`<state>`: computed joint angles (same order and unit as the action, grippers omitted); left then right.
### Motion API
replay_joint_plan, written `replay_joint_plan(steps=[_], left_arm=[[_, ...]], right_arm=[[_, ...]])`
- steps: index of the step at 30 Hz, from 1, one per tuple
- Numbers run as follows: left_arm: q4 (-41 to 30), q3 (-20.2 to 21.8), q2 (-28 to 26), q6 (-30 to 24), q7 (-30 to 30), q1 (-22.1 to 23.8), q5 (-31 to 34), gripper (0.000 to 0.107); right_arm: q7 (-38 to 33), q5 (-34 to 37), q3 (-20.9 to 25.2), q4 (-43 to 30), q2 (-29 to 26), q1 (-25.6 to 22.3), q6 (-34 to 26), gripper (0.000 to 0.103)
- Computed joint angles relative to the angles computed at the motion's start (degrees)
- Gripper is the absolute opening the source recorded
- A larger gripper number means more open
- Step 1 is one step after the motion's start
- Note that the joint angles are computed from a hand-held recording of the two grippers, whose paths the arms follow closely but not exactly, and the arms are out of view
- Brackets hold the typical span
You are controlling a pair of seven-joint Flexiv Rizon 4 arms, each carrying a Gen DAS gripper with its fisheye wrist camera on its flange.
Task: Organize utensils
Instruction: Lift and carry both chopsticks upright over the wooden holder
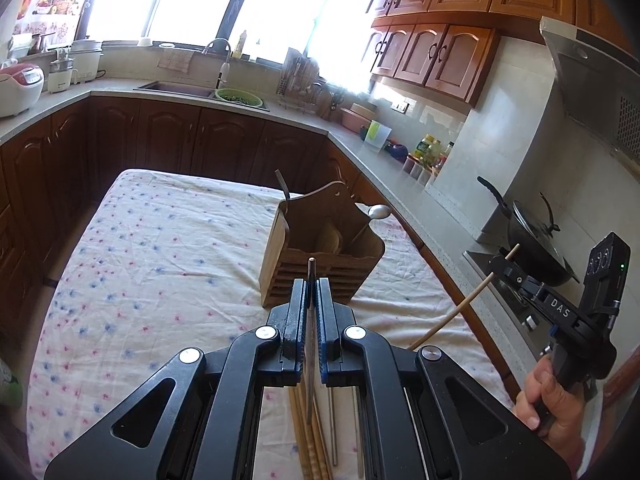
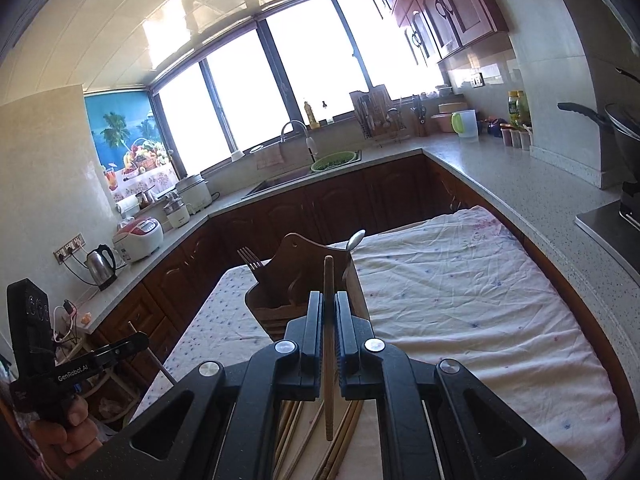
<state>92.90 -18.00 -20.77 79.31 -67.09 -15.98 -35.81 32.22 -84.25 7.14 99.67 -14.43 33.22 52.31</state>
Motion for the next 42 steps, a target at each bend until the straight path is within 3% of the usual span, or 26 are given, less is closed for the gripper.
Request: replay_joint_plan(steps=[11,18,25,32,42], left_arm=[[-11.2,0.9,-4.9,2.3,-2.5,-1.5,5.3,0.004],[-28.5,6.0,-14.0,1.2,-8.9,-5.3,12.7,0.004],[-43.6,12.0,-24.3,-3.2,-19.6,-7.8,17.9,0.004],[-45.2,13.2,-27.8,-4.6,-25.8,-7.9,21.3,0.004],[-45.4,11.9,-29.2,-9.1,-24.9,-7.4,23.1,0.005]], right_arm=[[-0.1,-3.8,-1.7,-3.8,-0.5,-1.4,0.3,0.005],[0.9,-7.1,-4.1,-9.9,-2.8,-3.2,1.7,0.005],[0.8,-6.8,-6.7,-14.8,-7.1,-4.1,4.6,0.006],[3.1,-5.9,-8.6,-15.5,-11.0,-4.5,8.7,0.006],[-0.5,0.7,-10.1,-15.7,-14.3,-2.8,10.9,0.006]])
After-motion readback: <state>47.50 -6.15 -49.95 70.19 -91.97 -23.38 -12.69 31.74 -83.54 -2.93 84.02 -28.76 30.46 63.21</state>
